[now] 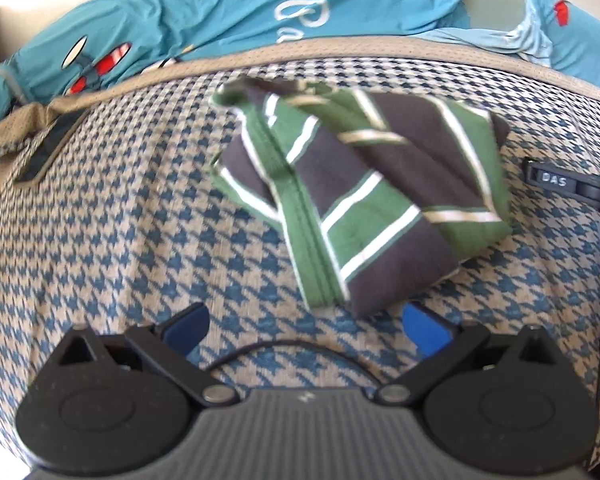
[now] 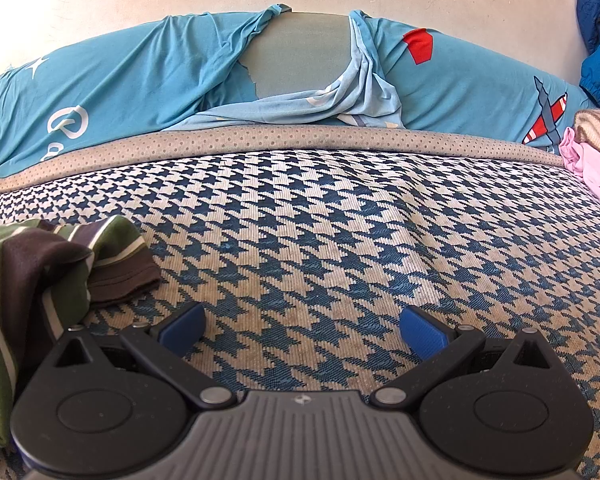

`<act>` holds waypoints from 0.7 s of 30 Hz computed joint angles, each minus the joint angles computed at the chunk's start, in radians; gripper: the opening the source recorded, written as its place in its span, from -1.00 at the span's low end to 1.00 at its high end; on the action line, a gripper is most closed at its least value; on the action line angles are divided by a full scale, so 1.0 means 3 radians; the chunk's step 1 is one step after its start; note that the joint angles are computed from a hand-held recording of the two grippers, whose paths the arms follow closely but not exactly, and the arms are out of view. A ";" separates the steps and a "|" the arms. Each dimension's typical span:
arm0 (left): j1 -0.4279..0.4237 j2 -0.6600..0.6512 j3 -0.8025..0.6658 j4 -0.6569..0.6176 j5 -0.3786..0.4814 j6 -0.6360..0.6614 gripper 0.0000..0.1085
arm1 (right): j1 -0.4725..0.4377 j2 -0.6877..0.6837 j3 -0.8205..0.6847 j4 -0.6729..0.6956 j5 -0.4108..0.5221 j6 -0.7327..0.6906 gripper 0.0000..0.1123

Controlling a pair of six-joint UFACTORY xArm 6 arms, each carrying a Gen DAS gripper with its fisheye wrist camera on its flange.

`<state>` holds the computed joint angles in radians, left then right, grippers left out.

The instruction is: Fold clothes

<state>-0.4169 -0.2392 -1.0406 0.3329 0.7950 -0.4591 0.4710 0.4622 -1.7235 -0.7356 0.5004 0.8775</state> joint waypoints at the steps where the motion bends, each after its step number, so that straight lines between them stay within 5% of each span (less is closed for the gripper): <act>1: -0.0016 0.0018 -0.0053 0.0040 0.0016 0.0027 0.90 | 0.0000 -0.0001 0.0001 -0.0003 0.0000 0.0002 0.83; 7: 0.0002 0.0211 -0.0352 -0.0151 -0.0047 0.0427 0.90 | 0.0004 0.0015 -0.0020 -0.0025 0.0009 0.0020 0.83; 12: 0.0049 0.0297 -0.0368 -0.0142 -0.0173 0.0250 0.90 | 0.0016 0.0020 -0.0048 0.0030 0.0066 -0.0035 0.83; 21: 0.0098 0.0241 -0.0294 -0.0159 -0.0215 0.0206 0.90 | 0.0137 0.0199 -0.0620 0.0769 0.0929 -0.0603 0.83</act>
